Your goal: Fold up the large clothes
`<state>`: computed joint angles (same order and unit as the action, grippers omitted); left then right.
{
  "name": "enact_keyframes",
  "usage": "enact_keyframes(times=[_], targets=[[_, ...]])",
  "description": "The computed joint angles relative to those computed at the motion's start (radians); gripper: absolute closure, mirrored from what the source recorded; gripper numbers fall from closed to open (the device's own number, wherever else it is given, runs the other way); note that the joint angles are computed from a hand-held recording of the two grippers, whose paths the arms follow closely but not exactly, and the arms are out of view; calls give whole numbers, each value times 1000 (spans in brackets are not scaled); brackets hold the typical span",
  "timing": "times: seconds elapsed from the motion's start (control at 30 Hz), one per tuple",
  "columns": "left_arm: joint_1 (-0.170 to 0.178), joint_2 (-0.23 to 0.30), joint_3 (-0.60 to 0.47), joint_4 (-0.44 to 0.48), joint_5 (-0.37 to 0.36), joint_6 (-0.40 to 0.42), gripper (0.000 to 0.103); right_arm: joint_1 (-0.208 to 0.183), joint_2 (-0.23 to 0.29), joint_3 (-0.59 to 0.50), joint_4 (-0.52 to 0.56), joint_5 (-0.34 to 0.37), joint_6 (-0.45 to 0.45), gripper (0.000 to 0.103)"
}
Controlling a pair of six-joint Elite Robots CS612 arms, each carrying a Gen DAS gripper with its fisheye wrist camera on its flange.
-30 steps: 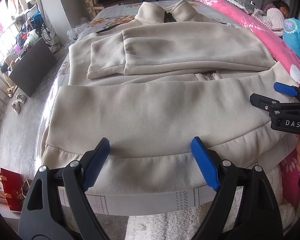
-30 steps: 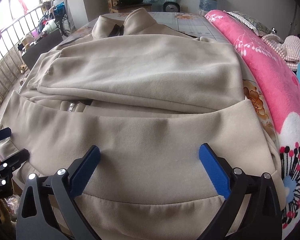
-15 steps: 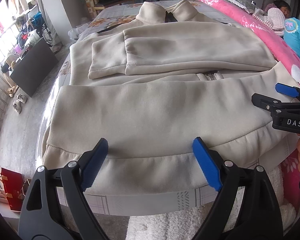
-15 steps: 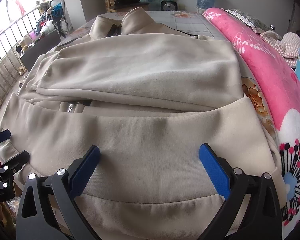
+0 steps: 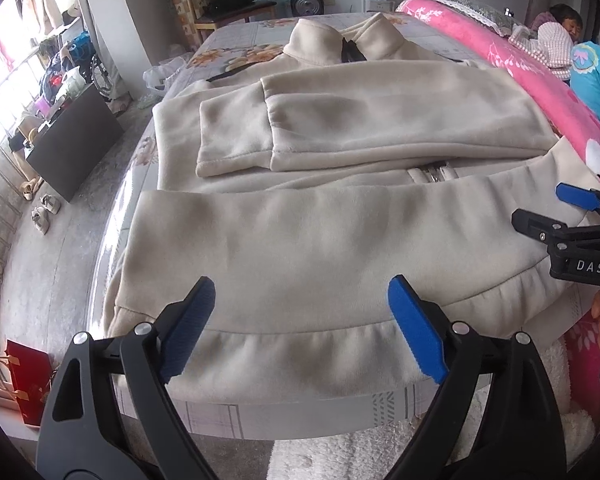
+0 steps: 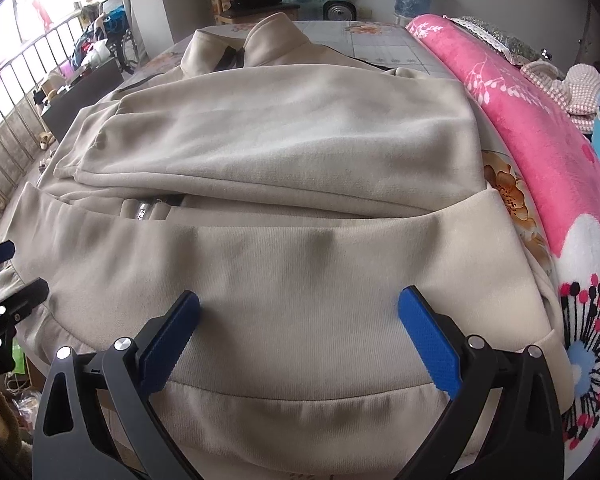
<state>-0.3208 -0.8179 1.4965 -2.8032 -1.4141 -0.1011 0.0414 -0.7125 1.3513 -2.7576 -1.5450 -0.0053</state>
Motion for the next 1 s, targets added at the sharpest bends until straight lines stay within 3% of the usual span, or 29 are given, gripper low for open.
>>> enact_keyframes(times=[0.13,0.4,0.73,0.87,1.0], targets=[[26,1,-26,-15,-63,-8,18,0,1,-10,24,0,-8,6],[64,23,-126,23,-107,-3,18,-11,-5,-11,57,51,-82,6],[75,92,-227,123,-187,-73,18,-18,-10,-3,61,81,-128,6],[68,112,-237,120,-161,-66,20,-19,-12,-3,68,85,-129,6],[76,110,-238,87,-185,-76,27,-27,-24,2,64,119,-135,6]])
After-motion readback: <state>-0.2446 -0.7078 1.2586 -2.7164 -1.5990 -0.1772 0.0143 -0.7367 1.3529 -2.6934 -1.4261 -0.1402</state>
